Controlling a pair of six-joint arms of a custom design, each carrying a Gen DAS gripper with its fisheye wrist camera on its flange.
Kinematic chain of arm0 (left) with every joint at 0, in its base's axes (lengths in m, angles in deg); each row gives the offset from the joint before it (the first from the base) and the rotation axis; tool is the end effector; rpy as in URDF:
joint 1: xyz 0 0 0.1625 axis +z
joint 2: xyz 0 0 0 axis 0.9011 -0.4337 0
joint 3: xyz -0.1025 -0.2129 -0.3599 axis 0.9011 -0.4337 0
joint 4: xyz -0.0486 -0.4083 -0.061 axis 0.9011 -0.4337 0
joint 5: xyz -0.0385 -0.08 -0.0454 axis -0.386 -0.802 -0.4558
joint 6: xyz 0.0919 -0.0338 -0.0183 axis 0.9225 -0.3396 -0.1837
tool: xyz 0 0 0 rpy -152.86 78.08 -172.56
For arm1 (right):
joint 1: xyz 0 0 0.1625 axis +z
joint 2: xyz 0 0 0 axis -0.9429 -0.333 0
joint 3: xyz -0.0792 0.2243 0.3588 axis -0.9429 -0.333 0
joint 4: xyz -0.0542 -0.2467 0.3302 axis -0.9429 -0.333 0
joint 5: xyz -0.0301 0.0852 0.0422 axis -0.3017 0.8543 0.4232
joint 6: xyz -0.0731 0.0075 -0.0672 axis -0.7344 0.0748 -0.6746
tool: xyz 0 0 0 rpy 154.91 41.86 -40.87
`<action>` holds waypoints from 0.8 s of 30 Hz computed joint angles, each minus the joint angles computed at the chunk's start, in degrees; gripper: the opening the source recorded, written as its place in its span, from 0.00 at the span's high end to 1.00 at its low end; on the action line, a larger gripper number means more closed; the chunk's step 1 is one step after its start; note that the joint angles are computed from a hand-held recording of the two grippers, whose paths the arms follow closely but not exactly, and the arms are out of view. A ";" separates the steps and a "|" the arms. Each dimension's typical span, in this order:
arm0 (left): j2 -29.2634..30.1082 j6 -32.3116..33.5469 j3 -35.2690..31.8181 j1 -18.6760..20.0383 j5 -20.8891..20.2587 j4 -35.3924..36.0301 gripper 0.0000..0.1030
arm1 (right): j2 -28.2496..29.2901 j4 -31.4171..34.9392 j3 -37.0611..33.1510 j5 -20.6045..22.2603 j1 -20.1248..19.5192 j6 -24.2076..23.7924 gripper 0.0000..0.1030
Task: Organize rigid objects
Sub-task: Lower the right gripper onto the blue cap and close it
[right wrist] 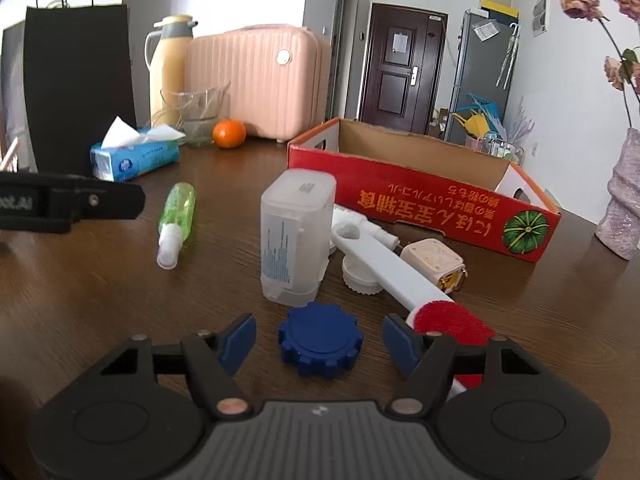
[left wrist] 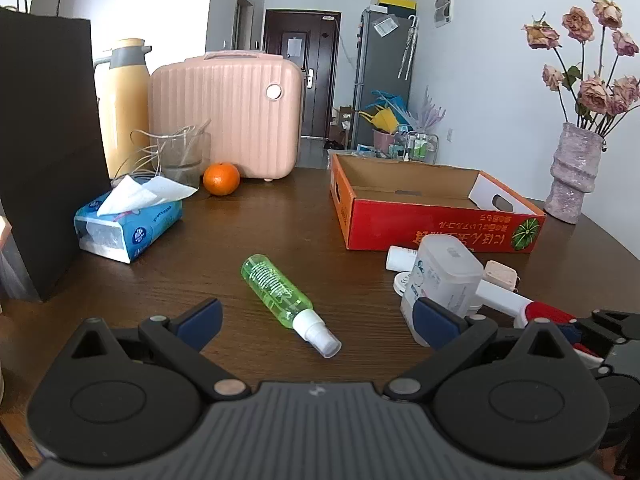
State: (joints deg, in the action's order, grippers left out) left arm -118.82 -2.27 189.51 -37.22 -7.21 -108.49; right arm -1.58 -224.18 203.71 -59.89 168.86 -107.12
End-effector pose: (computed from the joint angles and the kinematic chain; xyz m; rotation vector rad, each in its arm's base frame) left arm -0.2317 -0.3738 0.1422 0.3695 2.1045 -1.2782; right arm 0.1649 -0.4201 0.1496 0.9820 -2.2463 0.8781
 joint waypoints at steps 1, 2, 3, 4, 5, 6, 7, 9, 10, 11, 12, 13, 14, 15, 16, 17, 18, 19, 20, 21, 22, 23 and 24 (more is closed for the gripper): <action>-0.02 0.18 -0.05 0.17 -0.13 -0.28 0.00 | 0.31 0.50 -0.45 -0.40 0.08 0.13 0.35; 0.01 0.41 -0.06 0.35 -0.29 -0.74 0.00 | 0.59 1.16 -0.99 -0.77 0.09 0.28 0.37; 0.00 0.48 -0.05 0.51 -0.40 -0.95 0.00 | 0.77 1.64 -1.38 -1.01 0.04 0.34 0.37; 0.05 0.42 -0.09 0.60 -0.45 -1.01 0.00 | 0.96 2.12 -1.76 -1.24 0.00 0.41 0.38; 0.19 0.68 -0.19 0.79 -0.59 -1.42 0.00 | 1.18 2.77 -2.21 -1.56 0.00 0.42 0.39; 0.25 0.75 -0.20 0.92 -0.75 -1.63 0.00 | 1.48 3.01 -2.56 -1.89 0.00 0.32 0.39; 0.29 0.95 -0.19 1.07 -0.95 -1.99 0.00 | 1.87 3.01 -2.90 -2.26 0.01 0.21 0.40; 0.40 1.19 -0.24 1.30 -1.15 -2.44 0.00 | 2.53 3.45 -3.64 -2.73 -0.09 0.01 0.41; 0.44 1.39 -0.25 1.45 -1.35 -2.80 0.00 | 2.70 3.53 -3.89 -2.46 -0.26 -0.03 0.42; 0.51 1.34 -0.32 1.59 -1.49 -2.84 0.00 | 2.73 3.74 -4.08 -2.15 -0.43 0.17 0.43; 0.52 1.33 -0.36 1.75 -1.67 -2.90 0.00 | 2.72 4.09 -4.30 -1.88 -0.56 0.40 0.43; 0.50 1.16 -0.38 1.87 -1.85 -2.76 0.00 | 2.64 4.44 -4.39 -1.47 -0.75 0.66 0.45; 0.46 0.96 -0.45 2.02 -2.01 -2.50 0.00 | 2.43 4.76 -4.24 -0.69 -1.03 0.95 0.48; 0.46 0.88 -0.52 2.16 -2.15 -2.37 0.00 | 2.34 4.68 -4.06 -0.06 -1.26 1.03 0.48; 0.51 0.86 -0.54 2.21 -2.27 -2.35 0.00 | 2.58 3.70 -3.79 0.24 -1.41 0.63 0.48; 0.57 0.90 -0.56 2.29 -2.37 -2.39 0.00 | 2.73 3.01 -3.58 0.57 -1.53 0.41 0.49; 0.63 0.99 -0.62 2.38 -2.41 -2.39 0.00 | 2.69 2.86 -3.47 0.88 -1.60 0.43 0.49; 0.73 1.02 -0.71 2.45 -2.39 -2.32 0.00 | 2.50 2.90 -3.32 1.31 -1.77 0.57 0.49; 0.82 0.97 -0.76 2.48 -2.34 -2.22 0.00 | 2.23 2.22 -2.92 2.20 -2.04 0.58 0.49; 0.90 0.96 -0.82 2.49 -2.32 -2.23 0.00 | 2.05 1.46 -2.61 3.01 -2.22 0.47 0.49; 0.98 1.02 -0.86 2.53 -2.25 -2.29 0.00 | 1.64 0.80 -2.21 3.94 -2.40 0.49 0.49; 1.10 1.02 -0.93 2.57 -2.14 -2.27 0.00 | 1.21 0.19 -1.82 4.79 -2.57 0.71 0.49; 1.23 0.99 -1.02 2.61 -2.08 -2.20 0.00 | 0.84 -0.33 -1.51 5.33 -2.70 0.95 0.49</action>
State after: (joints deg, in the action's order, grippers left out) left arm -117.59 -1.28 188.49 -34.61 -9.28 -110.69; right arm -0.74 -224.51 202.20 -54.56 166.17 -106.17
